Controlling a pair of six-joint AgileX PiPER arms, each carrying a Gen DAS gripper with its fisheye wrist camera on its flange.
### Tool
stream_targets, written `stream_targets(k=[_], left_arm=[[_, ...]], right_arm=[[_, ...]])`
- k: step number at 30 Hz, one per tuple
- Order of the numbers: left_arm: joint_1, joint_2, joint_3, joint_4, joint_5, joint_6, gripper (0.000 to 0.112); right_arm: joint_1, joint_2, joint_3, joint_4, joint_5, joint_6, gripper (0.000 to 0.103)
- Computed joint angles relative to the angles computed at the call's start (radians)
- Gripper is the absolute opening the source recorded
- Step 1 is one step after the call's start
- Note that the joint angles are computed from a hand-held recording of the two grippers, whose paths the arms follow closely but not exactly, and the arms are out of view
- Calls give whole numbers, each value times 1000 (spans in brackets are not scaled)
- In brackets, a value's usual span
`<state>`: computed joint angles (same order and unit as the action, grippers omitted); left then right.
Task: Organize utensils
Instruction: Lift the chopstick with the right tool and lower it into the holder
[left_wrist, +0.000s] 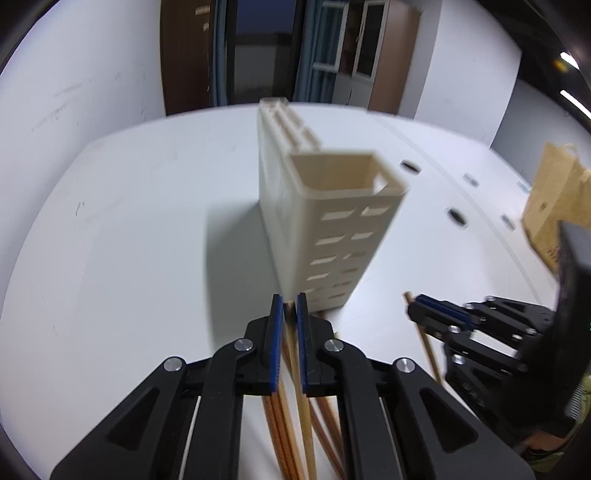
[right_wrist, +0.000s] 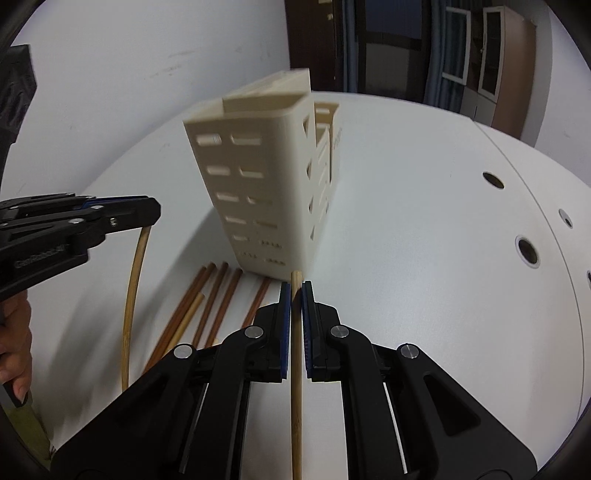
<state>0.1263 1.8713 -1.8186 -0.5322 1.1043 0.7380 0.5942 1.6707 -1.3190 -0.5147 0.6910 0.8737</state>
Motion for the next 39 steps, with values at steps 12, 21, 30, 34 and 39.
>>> stream_targets(k=[12,21,30,34,39], left_arm=[[109,-206,217,-246,-51,223,6],[141,-280,359,-380,-122,351,6],[118,-309,377,-431,-175,382,6],[107,-320,360,-453,-196,379,6],[91,-336,346,-501,-233,396,6]], right_arm=[[44,-104,26,-195,-36,158,5],[77,-149,36,-319,-53,248,5],[87,-166,12,-417,-53,297,5],[94,-176,-25,-471,-55,320,5],[98,-176,-76,-531,-64,347,5]])
